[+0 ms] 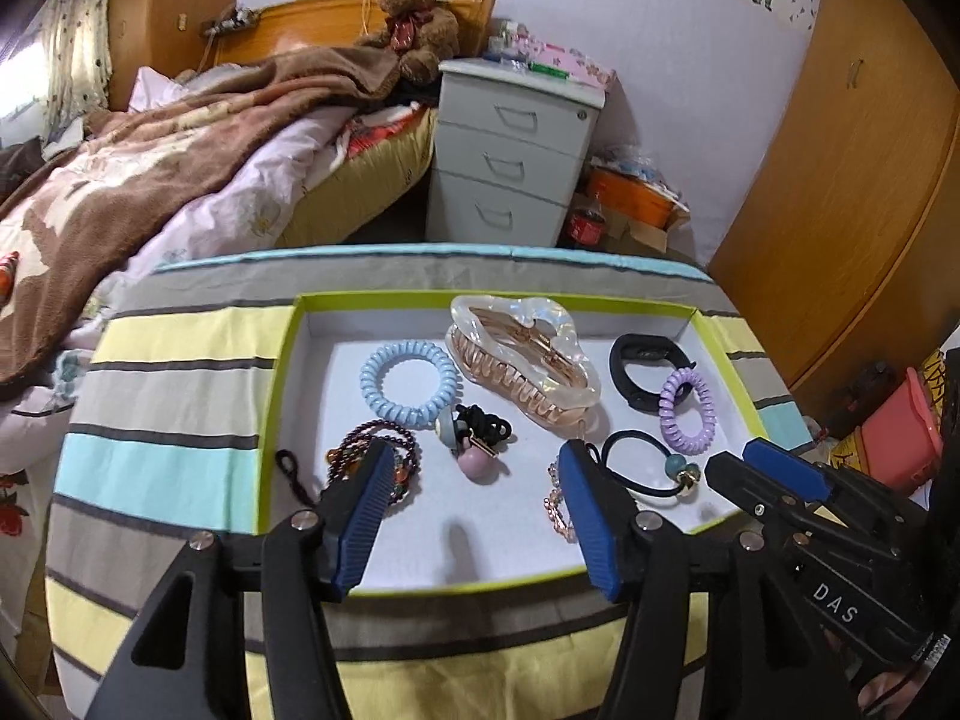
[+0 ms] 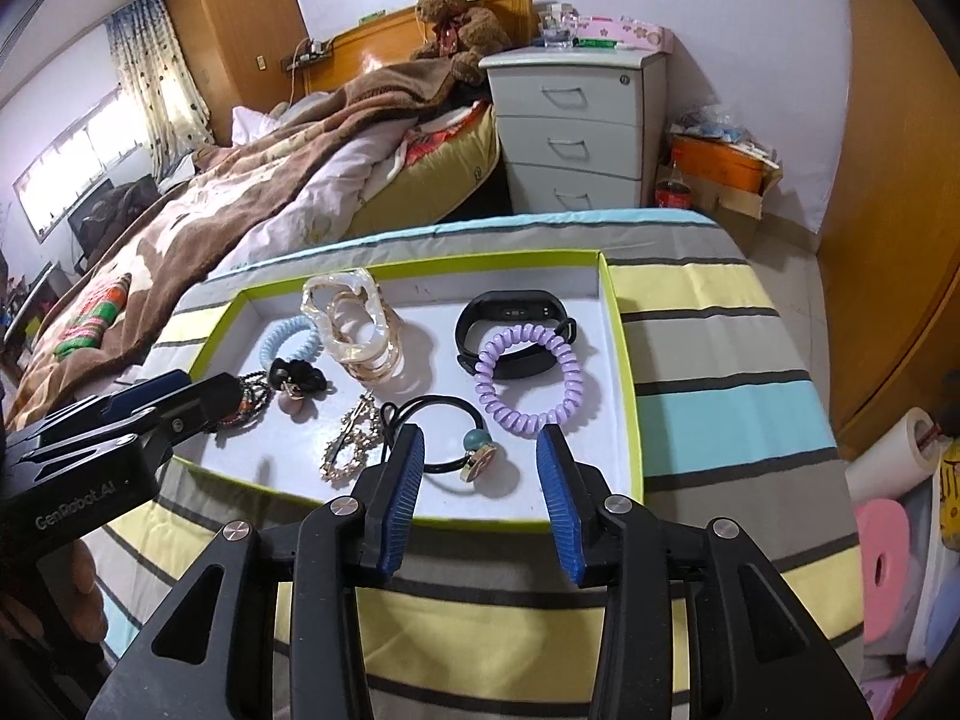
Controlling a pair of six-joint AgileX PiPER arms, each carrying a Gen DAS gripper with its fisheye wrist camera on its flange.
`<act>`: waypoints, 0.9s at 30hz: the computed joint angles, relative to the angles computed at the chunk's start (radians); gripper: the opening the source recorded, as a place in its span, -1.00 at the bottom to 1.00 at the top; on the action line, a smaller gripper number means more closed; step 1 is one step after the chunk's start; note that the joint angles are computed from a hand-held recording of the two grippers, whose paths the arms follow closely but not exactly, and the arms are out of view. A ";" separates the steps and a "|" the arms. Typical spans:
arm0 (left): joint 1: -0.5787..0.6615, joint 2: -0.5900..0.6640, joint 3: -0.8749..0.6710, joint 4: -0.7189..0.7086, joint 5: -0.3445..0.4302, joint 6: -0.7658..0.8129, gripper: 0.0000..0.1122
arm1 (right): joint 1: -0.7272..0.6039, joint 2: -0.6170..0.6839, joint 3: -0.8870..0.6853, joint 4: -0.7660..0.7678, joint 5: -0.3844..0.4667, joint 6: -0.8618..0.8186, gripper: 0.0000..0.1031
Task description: Organize jewelry
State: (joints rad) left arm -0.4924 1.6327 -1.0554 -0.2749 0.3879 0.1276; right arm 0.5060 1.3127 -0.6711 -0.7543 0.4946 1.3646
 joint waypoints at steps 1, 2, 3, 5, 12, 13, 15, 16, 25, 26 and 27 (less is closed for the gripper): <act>-0.002 -0.015 0.010 0.016 -0.002 -0.014 0.06 | 0.009 -0.004 0.001 -0.012 0.007 0.014 -0.22; -0.005 -0.028 0.020 0.025 -0.004 -0.024 0.07 | 0.025 -0.017 0.007 -0.025 0.018 0.033 -0.21; -0.007 -0.045 0.034 0.030 -0.009 -0.028 0.07 | 0.035 -0.023 0.008 -0.029 0.025 0.042 -0.21; -0.018 -0.078 0.060 0.081 -0.018 -0.081 0.07 | 0.067 -0.045 0.015 -0.048 0.056 0.075 -0.21; -0.065 -0.205 0.181 0.342 -0.058 -0.355 0.10 | 0.224 -0.124 0.048 -0.139 0.184 0.237 -0.19; -0.083 -0.219 0.193 0.422 -0.053 -0.442 0.10 | 0.263 -0.133 0.052 -0.168 0.219 0.277 -0.19; -0.103 -0.252 0.225 0.508 -0.052 -0.535 0.10 | 0.345 -0.138 0.057 -0.231 0.299 0.356 -0.17; -0.113 -0.265 0.236 0.538 -0.048 -0.572 0.10 | 0.370 -0.136 0.056 -0.247 0.325 0.377 -0.16; -0.211 -0.345 0.328 0.862 -0.003 -0.943 0.12 | 0.510 -0.139 0.069 -0.275 0.442 0.489 -0.12; -0.219 -0.352 0.337 0.889 0.003 -0.977 0.12 | 0.519 -0.139 0.070 -0.276 0.450 0.497 -0.11; -0.234 -0.354 0.340 0.928 0.019 -1.018 0.12 | 0.530 -0.138 0.070 -0.278 0.462 0.507 -0.11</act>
State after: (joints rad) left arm -0.7265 1.2786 -0.7152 0.6528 0.4068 -0.8908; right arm 1.0361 1.1750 -0.6007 -1.0326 0.9567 1.8719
